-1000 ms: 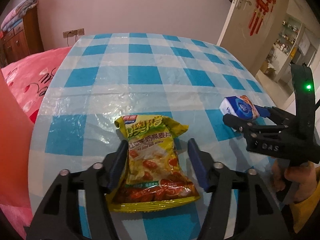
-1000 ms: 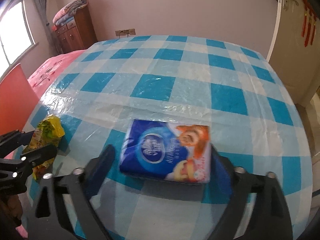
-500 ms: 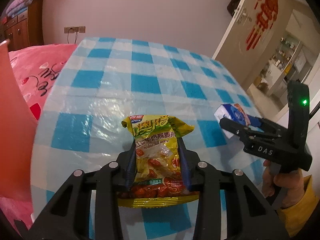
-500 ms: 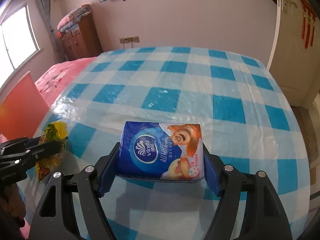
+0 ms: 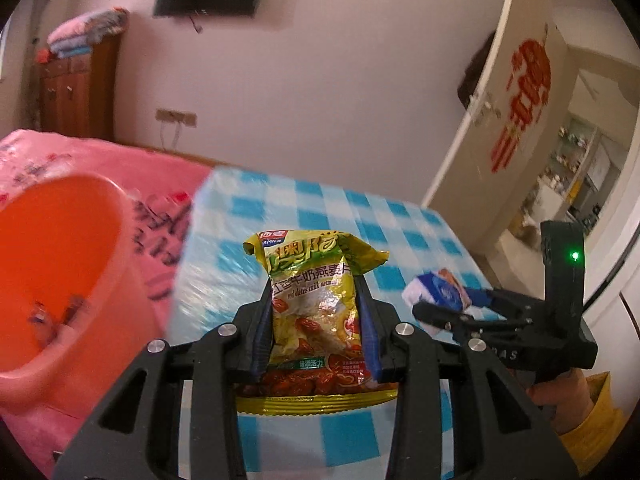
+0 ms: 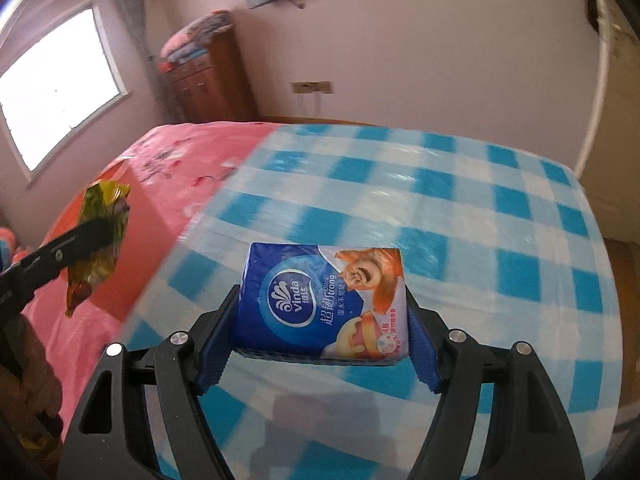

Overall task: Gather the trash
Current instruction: 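Carry wrapper and tissue pack over the orange bucket and open both grippers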

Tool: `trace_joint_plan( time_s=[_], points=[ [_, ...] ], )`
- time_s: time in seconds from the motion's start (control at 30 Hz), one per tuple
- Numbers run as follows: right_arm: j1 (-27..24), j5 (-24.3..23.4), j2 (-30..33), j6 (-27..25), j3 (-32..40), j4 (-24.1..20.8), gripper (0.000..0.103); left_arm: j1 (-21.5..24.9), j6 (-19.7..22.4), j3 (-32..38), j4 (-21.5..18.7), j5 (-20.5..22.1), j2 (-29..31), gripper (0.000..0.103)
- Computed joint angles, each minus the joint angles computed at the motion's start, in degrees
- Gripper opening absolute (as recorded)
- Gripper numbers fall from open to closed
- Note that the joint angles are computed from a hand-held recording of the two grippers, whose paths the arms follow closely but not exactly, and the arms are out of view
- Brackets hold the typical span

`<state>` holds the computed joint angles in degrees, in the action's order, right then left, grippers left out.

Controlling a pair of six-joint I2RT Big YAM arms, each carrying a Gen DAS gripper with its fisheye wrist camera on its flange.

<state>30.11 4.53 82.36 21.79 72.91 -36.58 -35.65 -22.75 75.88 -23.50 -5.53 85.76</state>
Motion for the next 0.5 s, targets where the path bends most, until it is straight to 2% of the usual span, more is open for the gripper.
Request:
trace_joint_plan(
  time_s=[0.27,0.5],
  points=[
    [5.66,-4.09,7.51,-6.72,14.96,-3.94,0.073,4.92,-2.31,-5.38,0.94,-7.28,-8.36,0.039],
    [9.84,-6.82,16.30,-12.02,29.89,-7.14,0.074,9.78,-4.96,-7.90,-1.02,-10.53,-11.09,0.039]
  ],
)
